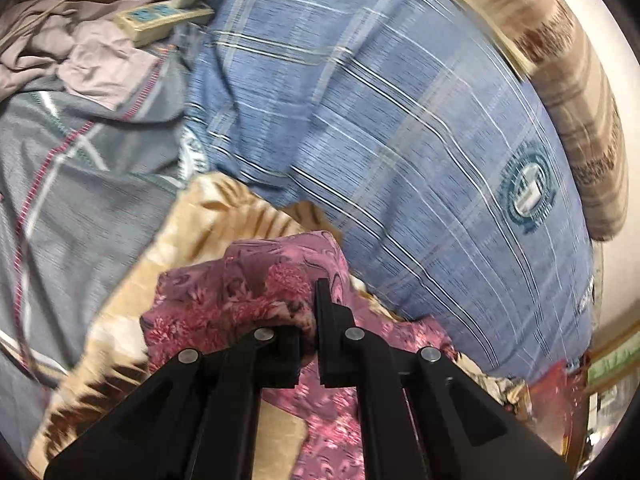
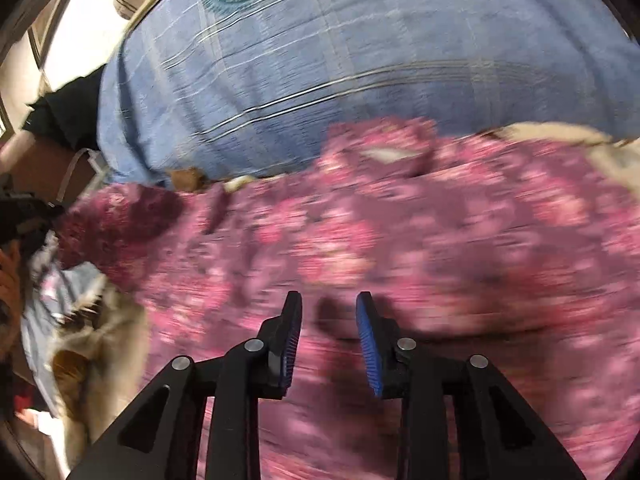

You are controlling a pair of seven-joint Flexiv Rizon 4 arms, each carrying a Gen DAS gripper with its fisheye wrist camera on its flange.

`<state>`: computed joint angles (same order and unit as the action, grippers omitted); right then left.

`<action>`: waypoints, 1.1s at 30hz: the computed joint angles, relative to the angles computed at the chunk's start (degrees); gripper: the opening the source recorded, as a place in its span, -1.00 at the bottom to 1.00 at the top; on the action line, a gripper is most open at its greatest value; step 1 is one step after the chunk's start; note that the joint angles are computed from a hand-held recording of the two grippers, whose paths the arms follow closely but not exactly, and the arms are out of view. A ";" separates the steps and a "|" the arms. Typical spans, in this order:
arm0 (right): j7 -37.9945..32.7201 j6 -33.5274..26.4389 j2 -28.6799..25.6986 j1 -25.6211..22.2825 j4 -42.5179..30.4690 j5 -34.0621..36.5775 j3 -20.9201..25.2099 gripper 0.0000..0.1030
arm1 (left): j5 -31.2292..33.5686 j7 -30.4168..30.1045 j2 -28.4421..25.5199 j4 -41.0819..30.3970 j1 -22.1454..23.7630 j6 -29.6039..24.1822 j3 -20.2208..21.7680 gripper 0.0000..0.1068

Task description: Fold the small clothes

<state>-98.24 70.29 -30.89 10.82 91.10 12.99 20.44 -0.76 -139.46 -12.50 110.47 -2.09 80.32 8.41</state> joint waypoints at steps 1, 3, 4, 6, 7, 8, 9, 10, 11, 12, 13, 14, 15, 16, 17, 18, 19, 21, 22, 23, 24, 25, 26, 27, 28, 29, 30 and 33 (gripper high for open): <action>-0.35 1.13 0.54 -0.08 1.13 -0.84 -1.16 -0.31 | -0.18 0.21 -0.36 -0.55 -0.17 -0.07 -0.49 -0.93; -0.20 2.76 1.01 -0.55 2.67 -1.69 -2.42 -0.17 | 0.28 0.04 -1.94 -2.91 -1.31 -0.80 -1.01 -0.93; 0.17 2.83 0.90 -1.46 3.07 -1.38 -2.37 -0.15 | 0.05 0.35 -2.41 -3.53 -1.55 -0.95 -1.35 -0.93; -3.85 3.09 -0.22 -6.16 2.36 2.91 2.40 -0.14 | -1.12 1.35 -4.16 -5.38 -2.08 -1.06 -2.70 -0.93; -5.70 3.31 -0.73 -8.06 1.81 5.19 4.49 -0.14 | -1.78 1.89 -5.26 -6.47 -2.40 -1.16 -3.32 -0.93; -6.00 2.85 -0.86 -8.36 1.42 5.82 4.73 -0.14 | -2.51 2.65 -6.68 -8.02 -2.80 -1.42 -4.13 -0.93; -6.15 2.64 -0.81 -8.19 1.33 6.06 4.48 -0.13 | -2.96 3.10 -7.50 -9.00 -3.29 -1.75 -4.28 -0.93; -6.65 2.65 -0.83 -8.10 1.26 6.33 4.43 -0.11 | -3.51 3.69 -8.65 -10.26 -3.77 -2.10 -4.72 -0.93; -7.33 2.47 -0.87 -8.38 1.10 6.84 4.68 -0.07 | -4.42 4.62 -10.25 -11.83 -4.07 -2.28 -5.69 -0.93; -7.73 2.21 -0.93 -8.45 0.86 7.30 4.78 -0.06 | -4.94 5.06 -11.47 -13.22 -4.74 -2.76 -5.95 -0.93; -8.07 1.98 -1.05 -8.52 0.55 7.90 4.96 -0.06 | -5.47 5.58 -12.36 -14.18 -5.19 -3.20 -6.12 -0.93; -8.62 1.67 -1.17 -8.90 0.20 8.75 5.39 -0.06 | -6.07 6.28 -13.83 -15.72 -5.63 -4.00 -6.60 -0.93; -9.36 1.22 -1.37 -9.49 -0.29 9.81 5.95 -0.06 | -6.80 6.99 -15.44 -17.30 -6.02 -4.82 -7.24 -0.93; -10.05 0.99 -1.41 -9.88 -0.44 10.82 6.32 -0.06 | -7.54 7.77 -16.87 -18.69 -6.32 -5.65 -7.85 -0.93; -10.65 0.68 -1.43 -10.19 -0.67 11.75 6.58 -0.06 | -7.98 8.36 -18.26 -20.13 -6.84 -6.71 -8.10 -0.93; -11.28 0.37 -1.32 -10.49 -0.76 12.68 6.78 -0.06 | -8.09 8.73 -19.42 -21.52 -7.55 -7.84 -7.97 -0.93; -11.92 0.04 -1.25 -10.78 -0.91 13.64 6.97 -0.06 | -7.99 9.04 -20.59 -22.99 -8.29 -9.28 -7.72 -0.93; -12.54 -0.47 -1.15 -10.65 -1.27 14.99 6.67 -0.06 | -7.05 9.32 -23.12 -26.49 -10.08 -13.12 -6.80 -0.92; -12.94 -0.77 -1.12 -10.67 -1.47 15.63 6.56 -0.06 | -6.22 9.11 -24.15 -27.92 -11.02 -14.81 -6.08 -0.89; -13.31 -1.07 -1.12 -10.66 -1.69 16.25 6.45 -0.06 | -5.34 9.12 -25.13 -29.30 -11.81 -16.66 -5.56 -0.72; -13.65 -1.35 -1.12 -10.63 -1.90 16.83 6.30 -0.06 | -4.88 9.50 -25.82 -30.20 -12.13 -18.34 -5.58 -0.54; -14.00 -1.62 -1.22 -10.61 -2.18 17.44 6.20 -0.06 | -4.98 9.97 -26.08 -30.35 -11.95 -18.96 -6.08 -0.15; -14.24 -1.84 -1.20 -10.50 -2.34 17.91 6.01 -0.06 | -5.43 10.54 -26.22 -30.08 -11.63 -19.19 -6.86 -0.01; -14.45 -1.98 -1.17 -10.34 -2.42 18.34 5.80 -0.06 | -5.47 10.76 -26.10 -29.57 -11.61 -18.63 -7.08 -0.01; -14.65 -2.09 -1.12 -10.20 -2.47 18.73 5.61 -0.06 | -5.16 11.24 -25.72 -28.87 -11.68 -17.86 -7.07 -0.01; -14.81 -2.17 -1.07 -10.03 -2.50 19.01 5.37 -0.06 | -5.25 12.58 -24.79 -27.43 -11.28 -16.87 -7.73 -0.01; -14.92 -2.23 -1.02 -9.82 -2.51 19.20 5.10 -0.05 | -6.30 14.35 -23.33 -24.91 -10.25 -15.04 -9.19 -0.01; -15.09 -2.40 -0.89 -9.31 -2.53 19.58 4.44 -0.05 | -12.90 19.51 -18.34 -13.43 -5.65 -2.85 -15.69 0.04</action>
<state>-113.34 67.89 -31.78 1.51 88.56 32.57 24.88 -13.67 -119.96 -30.83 97.04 -7.74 77.47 -7.28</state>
